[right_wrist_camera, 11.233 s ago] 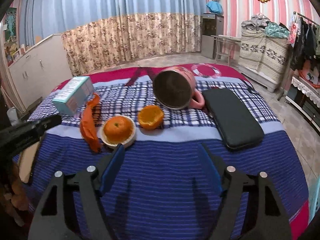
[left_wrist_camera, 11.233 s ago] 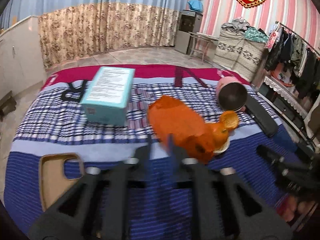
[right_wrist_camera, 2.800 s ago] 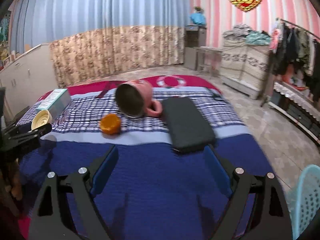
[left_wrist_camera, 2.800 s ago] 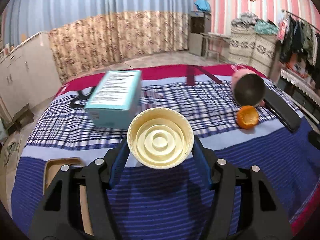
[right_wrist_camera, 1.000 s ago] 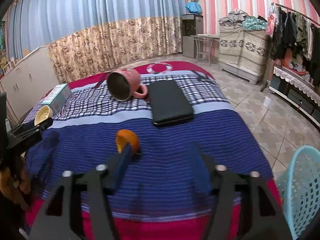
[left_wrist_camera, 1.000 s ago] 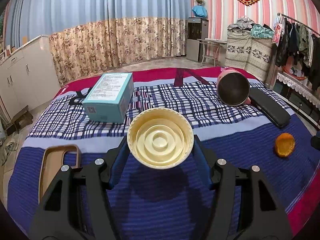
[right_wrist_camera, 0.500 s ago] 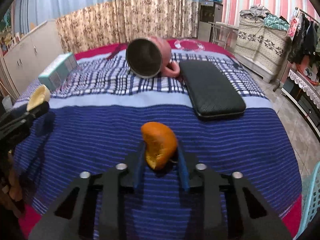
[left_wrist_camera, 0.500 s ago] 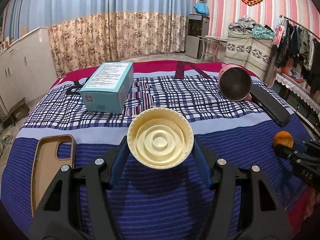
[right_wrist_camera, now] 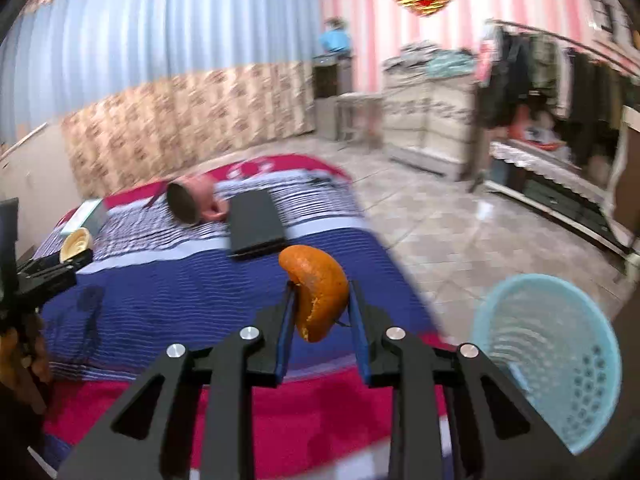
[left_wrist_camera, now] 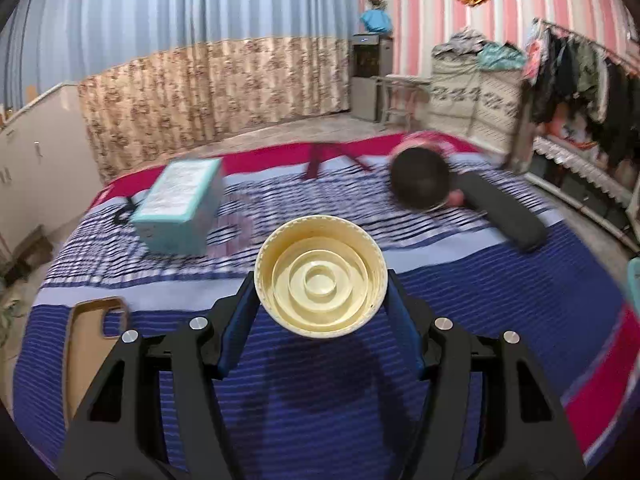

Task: Collect trash
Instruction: 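Carry the white bowl and orange peel over the basket with both grippers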

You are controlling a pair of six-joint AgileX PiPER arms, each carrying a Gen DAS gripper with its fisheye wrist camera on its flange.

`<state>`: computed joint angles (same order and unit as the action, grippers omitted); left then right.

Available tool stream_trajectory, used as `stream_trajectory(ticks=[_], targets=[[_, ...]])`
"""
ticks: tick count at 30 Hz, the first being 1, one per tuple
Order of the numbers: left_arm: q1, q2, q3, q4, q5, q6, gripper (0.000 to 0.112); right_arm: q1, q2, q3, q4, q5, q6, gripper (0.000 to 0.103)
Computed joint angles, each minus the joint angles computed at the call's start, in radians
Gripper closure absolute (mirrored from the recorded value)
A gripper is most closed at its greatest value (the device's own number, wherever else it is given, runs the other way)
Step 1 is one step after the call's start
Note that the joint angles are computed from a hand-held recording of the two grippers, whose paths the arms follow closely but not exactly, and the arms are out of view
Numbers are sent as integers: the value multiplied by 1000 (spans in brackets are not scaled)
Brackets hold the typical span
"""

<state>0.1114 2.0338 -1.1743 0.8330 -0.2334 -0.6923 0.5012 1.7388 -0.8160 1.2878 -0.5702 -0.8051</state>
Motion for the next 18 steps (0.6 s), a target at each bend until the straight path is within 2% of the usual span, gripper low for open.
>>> stream_trajectory(ticks=[7,16,18], targets=[[-200,-120,83,-93,-39,70,52,-93,-245,281,-44,-93,138,77],[-482,-144,84,-85,-42,23,52,-307,-480,504,-112,-79,206,77],[-552,-131,68,-155,-29,92,52,-348,-493,528,-145,-78,231,77]])
